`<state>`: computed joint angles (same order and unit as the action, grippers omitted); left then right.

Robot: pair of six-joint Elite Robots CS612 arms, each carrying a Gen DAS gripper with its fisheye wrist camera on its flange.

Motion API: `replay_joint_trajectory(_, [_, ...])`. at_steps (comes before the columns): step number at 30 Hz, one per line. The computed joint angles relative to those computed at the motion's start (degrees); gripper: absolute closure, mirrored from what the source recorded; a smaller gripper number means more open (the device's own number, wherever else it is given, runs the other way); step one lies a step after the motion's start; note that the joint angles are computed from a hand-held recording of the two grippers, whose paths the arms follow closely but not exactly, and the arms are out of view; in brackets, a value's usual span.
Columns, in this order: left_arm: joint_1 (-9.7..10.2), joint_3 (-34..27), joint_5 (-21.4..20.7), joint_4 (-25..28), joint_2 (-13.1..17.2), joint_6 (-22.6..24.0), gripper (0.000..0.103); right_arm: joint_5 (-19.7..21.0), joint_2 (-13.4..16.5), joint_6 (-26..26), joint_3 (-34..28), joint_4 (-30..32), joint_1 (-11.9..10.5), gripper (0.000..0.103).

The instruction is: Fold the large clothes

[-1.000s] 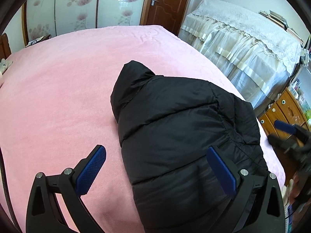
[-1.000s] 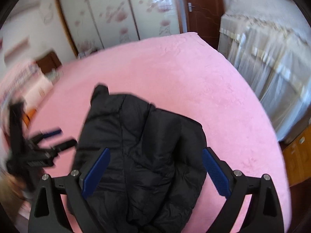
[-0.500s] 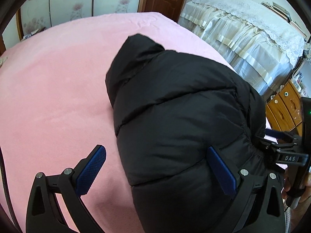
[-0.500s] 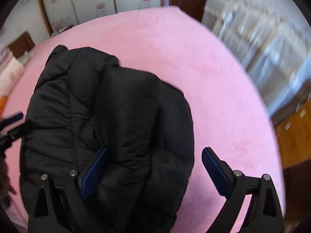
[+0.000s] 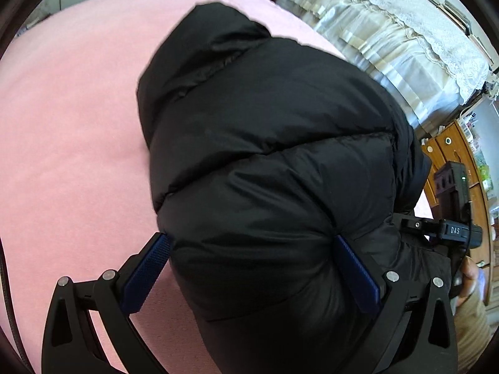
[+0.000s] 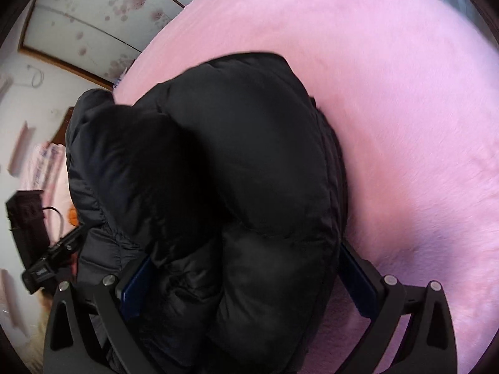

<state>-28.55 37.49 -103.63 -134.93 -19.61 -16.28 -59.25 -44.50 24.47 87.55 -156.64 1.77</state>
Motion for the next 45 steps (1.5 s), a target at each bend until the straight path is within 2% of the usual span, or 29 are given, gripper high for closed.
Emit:
replay_joint_trajectory(7, [1.02, -4.8, -5.45, 5.29, 2.98, -2.35, 0.0, 9.14, 2.58, 2.75, -0.32, -2.04, -1.7, 0.0])
replay_joint_trajectory(12, [1.32, -6.31, -6.83, 7.65, 3.9, -1.35, 0.0, 14.32, 4.04, 1.51, -1.41, -1.14, -2.4, 0.0])
replay_joint_trajectory(16, [1.24, -7.76, -7.08, 8.75, 4.71, -0.34, 0.0, 15.36, 4.7, 1.08, -1.82, -2.16, -2.44, 0.0])
replay_joint_trajectory(19, [0.71, -8.16, -4.71, 9.34, 4.85, 1.49, 0.0, 16.1, 5.2, 1.57, -1.85, -4.85, -2.48, 0.009])
replay_joint_trajectory(20, [0.42, -7.81, -3.53, 8.85, 4.64, 1.61, 0.005, 16.67, 5.25, 1.64, -1.6, -5.83, -2.62, 0.017])
replay_joint_trajectory(21, [0.15, -6.45, -2.67, 7.19, 3.97, 1.98, 0.01, 17.28, 5.27, 2.04, -1.27, -7.16, -2.72, 0.025])
replay_joint_trajectory(23, [-0.37, -4.52, -1.21, 5.42, 2.77, 3.65, 0.035, 17.58, 5.03, 2.62, -0.65, -9.05, -2.93, 0.034])
replay_joint_trajectory(25, [-0.86, -2.62, 0.45, 4.28, 1.37, 5.18, 0.05, 17.02, 4.59, 3.11, -0.01, -10.45, -2.98, 0.039])
replay_joint_trajectory(26, [-1.07, -1.75, 1.15, 3.77, 0.73, 5.45, 0.057, 16.52, 4.29, 3.49, 0.32, -11.04, -2.94, 0.042])
replay_joint_trajectory(28, [-1.33, 0.37, 2.25, 2.59, -0.81, 5.31, 0.062, 15.55, 3.27, 4.81, 1.73, -13.17, -2.36, 0.046])
replay_joint_trajectory(29, [-1.35, 1.57, 2.39, 1.78, -1.6, 5.25, 0.063, 14.64, 2.58, 6.21, 2.81, -15.0, -1.47, 0.047])
replay_joint_trajectory(32, [-1.44, 6.19, 3.57, -1.7, -4.54, 4.89, 0.063, 14.24, 0.53, 6.91, 4.79, -17.11, -1.09, 0.05])
replay_joint_trajectory(35, [-0.7, 11.32, 4.11, -5.93, -8.04, 4.34, 0.063, 13.25, -0.86, 7.66, 4.02, -17.42, 0.58, 0.05])
replay_joint_trajectory(38, [0.5, 17.04, 5.21, -10.18, -12.22, 4.9, 0.063, 12.65, -0.76, 8.61, 0.95, -17.47, 2.61, 0.05])
replay_joint_trajectory(42, [3.05, 23.23, 8.62, -13.37, -17.63, 5.78, 0.063, 12.61, 0.61, 7.96, -6.42, -14.51, 5.69, 0.05])
replay_joint_trajectory(45, [5.05, 24.98, 11.13, -14.01, -19.77, 6.16, 0.062, 12.47, 4.32, 7.69, -16.1, -10.87, 8.64, 0.05])
